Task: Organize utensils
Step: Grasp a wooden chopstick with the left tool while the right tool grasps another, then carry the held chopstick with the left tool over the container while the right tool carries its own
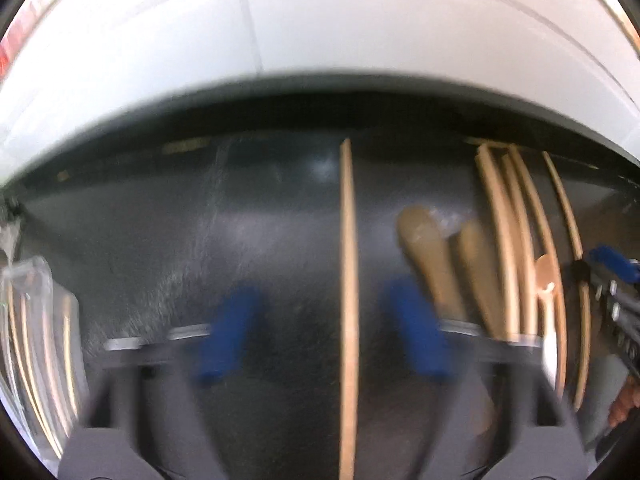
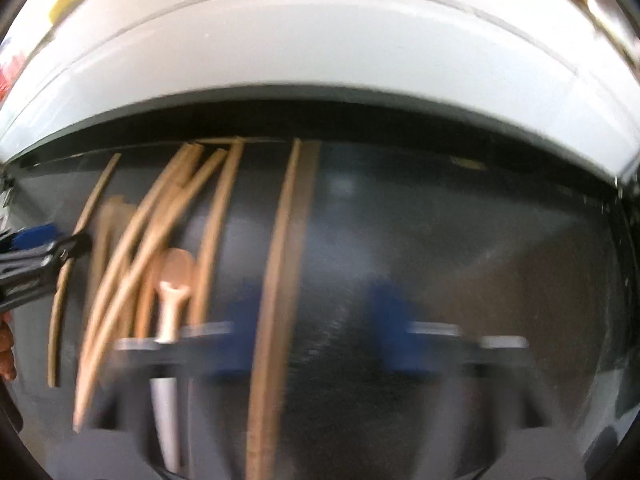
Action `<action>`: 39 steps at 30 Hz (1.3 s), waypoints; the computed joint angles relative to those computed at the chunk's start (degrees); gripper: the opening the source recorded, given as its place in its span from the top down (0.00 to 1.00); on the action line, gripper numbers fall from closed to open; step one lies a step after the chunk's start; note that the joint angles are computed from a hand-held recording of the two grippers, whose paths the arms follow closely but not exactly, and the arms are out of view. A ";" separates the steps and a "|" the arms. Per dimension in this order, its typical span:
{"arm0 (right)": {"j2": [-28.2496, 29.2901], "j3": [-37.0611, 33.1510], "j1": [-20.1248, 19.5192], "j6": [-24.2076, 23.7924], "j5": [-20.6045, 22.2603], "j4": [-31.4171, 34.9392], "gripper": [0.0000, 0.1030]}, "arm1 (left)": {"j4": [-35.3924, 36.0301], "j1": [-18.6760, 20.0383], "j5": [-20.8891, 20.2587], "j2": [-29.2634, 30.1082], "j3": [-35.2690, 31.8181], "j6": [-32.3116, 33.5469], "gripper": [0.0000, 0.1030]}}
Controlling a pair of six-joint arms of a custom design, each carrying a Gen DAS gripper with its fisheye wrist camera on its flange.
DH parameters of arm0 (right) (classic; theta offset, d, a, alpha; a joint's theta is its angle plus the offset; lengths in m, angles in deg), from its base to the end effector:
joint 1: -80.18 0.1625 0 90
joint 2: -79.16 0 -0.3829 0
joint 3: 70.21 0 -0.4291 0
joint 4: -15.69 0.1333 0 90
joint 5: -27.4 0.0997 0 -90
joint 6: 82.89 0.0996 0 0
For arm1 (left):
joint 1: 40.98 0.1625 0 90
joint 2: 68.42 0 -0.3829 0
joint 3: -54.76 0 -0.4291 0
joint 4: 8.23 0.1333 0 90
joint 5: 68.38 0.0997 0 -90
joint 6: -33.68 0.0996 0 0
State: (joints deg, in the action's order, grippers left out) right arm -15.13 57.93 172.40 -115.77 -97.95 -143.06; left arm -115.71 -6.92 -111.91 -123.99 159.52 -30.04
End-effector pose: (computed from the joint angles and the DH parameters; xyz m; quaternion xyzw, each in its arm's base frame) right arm 0.0933 -0.4527 0.2957 0.1873 -0.8941 0.1990 0.3549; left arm -0.3370 -0.4759 0.0428 0.0476 0.8892 -0.2019 0.4078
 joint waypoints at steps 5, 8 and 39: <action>0.38 -2.60 0.57 5.42 0.75 6.96 0.93 | 1.04 -0.38 0.04 1.54 -1.51 1.19 0.95; -2.07 -3.68 -0.19 7.68 2.19 11.40 0.93 | -1.65 -0.53 -1.22 -1.03 0.35 1.07 0.95; 7.41 0.27 31.49 41.44 20.06 16.12 0.93 | 45.21 -15.04 -6.78 -59.36 17.30 -29.18 0.95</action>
State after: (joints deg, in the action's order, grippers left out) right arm -7.72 58.19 203.89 -74.33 -77.90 -126.94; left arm -70.50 -21.96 -118.69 -183.35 176.83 -59.22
